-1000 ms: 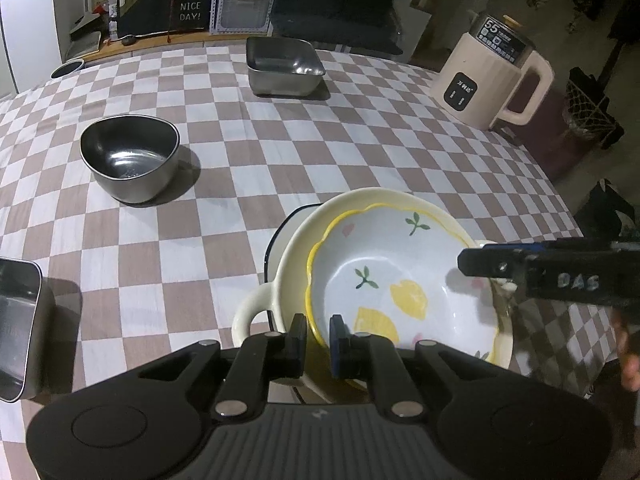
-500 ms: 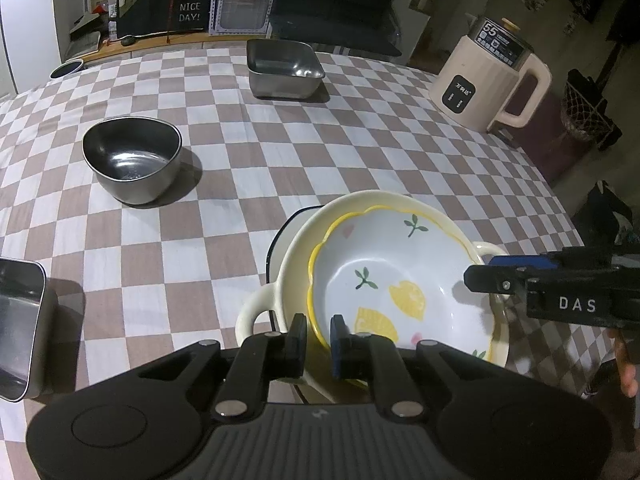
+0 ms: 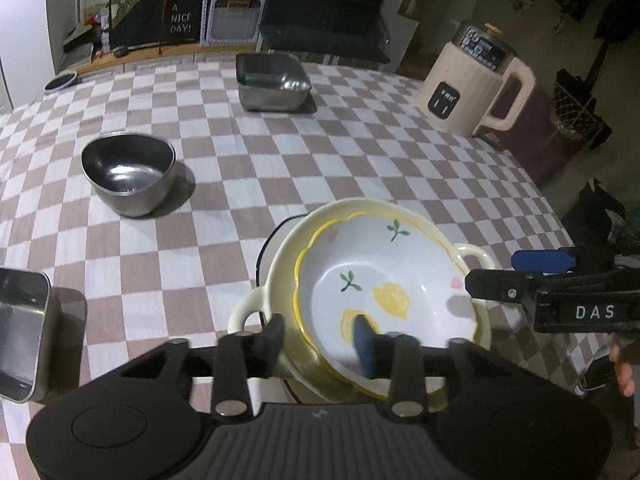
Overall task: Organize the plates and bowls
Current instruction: 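Open both grippers and release the floral bowl, then move both grippers to the steel rectangular pan rim and close them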
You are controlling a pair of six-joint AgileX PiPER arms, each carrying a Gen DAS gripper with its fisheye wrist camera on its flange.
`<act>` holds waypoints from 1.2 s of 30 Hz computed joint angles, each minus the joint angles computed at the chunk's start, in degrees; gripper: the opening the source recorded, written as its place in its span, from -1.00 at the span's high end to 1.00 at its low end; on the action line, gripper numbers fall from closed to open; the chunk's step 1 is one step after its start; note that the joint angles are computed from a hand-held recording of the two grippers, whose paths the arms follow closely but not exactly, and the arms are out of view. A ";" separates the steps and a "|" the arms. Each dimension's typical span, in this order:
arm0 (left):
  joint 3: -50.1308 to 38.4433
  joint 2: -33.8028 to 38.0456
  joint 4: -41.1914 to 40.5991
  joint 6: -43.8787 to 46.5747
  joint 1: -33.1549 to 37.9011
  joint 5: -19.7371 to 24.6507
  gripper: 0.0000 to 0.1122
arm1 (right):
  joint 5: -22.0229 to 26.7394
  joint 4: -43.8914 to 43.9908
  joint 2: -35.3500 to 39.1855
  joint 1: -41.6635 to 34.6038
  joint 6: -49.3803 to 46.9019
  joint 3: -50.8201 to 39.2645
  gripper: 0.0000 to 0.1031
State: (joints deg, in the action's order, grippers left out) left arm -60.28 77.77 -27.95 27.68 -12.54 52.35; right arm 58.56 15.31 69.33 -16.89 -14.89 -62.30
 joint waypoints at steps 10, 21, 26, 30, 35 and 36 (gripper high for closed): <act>0.06 -3.46 -5.80 6.33 7.15 0.84 -0.83 | -5.83 -5.16 -2.29 3.70 8.38 1.35 -0.99; -5.89 -1.28 -9.09 14.36 22.69 4.32 -0.83 | -11.15 -7.90 0.61 12.45 18.59 0.17 -0.99; -9.15 1.00 -10.48 17.26 29.45 6.50 -0.83 | -12.94 -7.50 2.86 18.06 22.83 -1.40 -0.99; -11.27 2.82 -11.17 19.57 34.63 7.05 -0.83 | -13.99 -5.70 5.25 22.31 25.15 -3.52 -0.99; -15.20 6.89 -11.28 20.48 40.11 7.95 -0.81 | -16.60 -5.48 8.15 27.51 30.45 -5.16 -0.93; -16.21 8.01 -11.42 20.82 41.31 8.41 -0.80 | -17.36 -4.01 8.98 28.23 30.64 -5.34 -0.90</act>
State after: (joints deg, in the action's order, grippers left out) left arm -76.49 85.78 -39.37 48.51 28.77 60.76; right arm 41.19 11.30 78.31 11.34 15.74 -67.63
